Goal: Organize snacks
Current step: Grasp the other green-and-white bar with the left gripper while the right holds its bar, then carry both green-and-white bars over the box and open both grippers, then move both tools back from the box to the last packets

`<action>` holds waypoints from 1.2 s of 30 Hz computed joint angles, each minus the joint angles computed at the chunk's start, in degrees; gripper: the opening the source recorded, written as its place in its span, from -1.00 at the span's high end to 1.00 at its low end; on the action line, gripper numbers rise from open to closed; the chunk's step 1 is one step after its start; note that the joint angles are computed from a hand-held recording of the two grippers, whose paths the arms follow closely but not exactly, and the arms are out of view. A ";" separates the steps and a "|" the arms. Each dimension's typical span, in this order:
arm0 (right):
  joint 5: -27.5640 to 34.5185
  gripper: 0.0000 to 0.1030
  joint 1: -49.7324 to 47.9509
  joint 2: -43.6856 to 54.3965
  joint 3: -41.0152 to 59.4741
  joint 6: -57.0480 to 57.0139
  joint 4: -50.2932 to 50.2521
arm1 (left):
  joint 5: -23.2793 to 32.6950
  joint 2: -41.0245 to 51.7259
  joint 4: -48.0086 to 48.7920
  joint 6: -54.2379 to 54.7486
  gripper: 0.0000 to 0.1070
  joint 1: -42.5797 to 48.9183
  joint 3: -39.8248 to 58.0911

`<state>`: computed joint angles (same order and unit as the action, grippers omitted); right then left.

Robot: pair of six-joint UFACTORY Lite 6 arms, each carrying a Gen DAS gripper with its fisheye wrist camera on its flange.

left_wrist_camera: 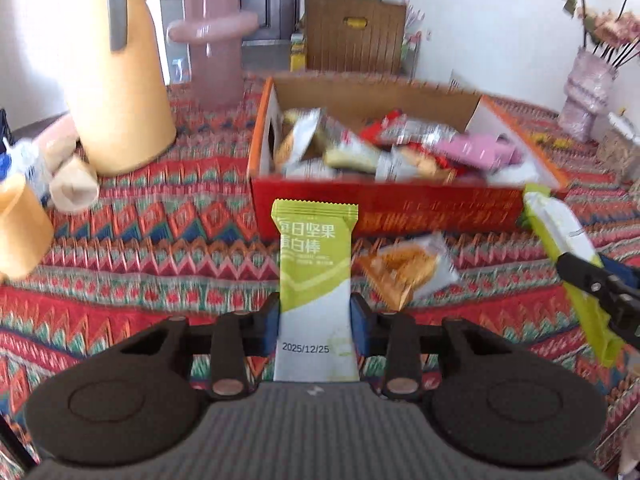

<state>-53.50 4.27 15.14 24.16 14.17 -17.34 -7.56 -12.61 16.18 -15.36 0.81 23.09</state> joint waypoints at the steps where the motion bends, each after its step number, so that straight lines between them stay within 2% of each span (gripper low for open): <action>1: 0.41 0.34 0.04 -0.26 0.60 -0.32 0.10 | 0.51 -0.92 3.67 -3.37 0.32 0.06 0.73; 3: 1.35 0.34 0.29 -0.58 2.18 -0.86 0.56 | 1.54 -1.17 3.81 -3.39 0.32 -0.70 3.16; 7: 4.08 0.33 0.87 0.25 7.71 -1.76 1.39 | 2.05 2.51 -16.63 15.86 0.32 -3.56 10.12; 11: 8.07 0.33 1.48 3.83 16.58 -2.30 2.11 | 0.56 9.87 -31.01 28.80 0.31 -5.48 18.60; 16: 12.66 0.34 2.67 12.07 30.26 -3.88 4.48 | -1.18 19.17 -28.19 24.04 0.31 -5.40 28.32; 21: 16.03 0.33 3.54 21.76 43.52 -4.79 8.81 | -2.28 28.80 -34.83 29.55 0.31 -6.10 37.64; 25: 17.21 0.33 3.89 27.57 50.09 -7.08 11.00 | -3.50 34.08 -36.69 31.23 0.26 -6.51 41.78; 28: 18.22 0.22 3.16 29.56 52.16 -5.79 8.75 | -4.74 35.63 -31.27 25.41 0.02 -6.18 42.31; 30: 17.78 0.19 2.92 29.60 51.88 -5.73 8.69 | -6.03 35.58 -28.34 22.01 -0.38 -5.74 41.71; 31: 17.59 0.13 2.69 29.51 51.74 -5.42 8.55 | -7.21 34.86 -29.10 22.83 -0.44 -5.72 40.63; 33: 16.74 -0.35 2.51 29.01 50.89 -5.77 9.74 | -8.31 33.17 -29.43 23.20 -0.63 -5.73 38.65; 36: 14.55 -0.75 2.33 26.86 47.87 -7.36 11.57 | -9.68 29.18 -28.48 22.52 -0.84 -5.31 34.35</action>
<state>-38.94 6.60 42.00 72.03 6.81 -5.77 -17.24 16.57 -12.30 7.17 -4.51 57.44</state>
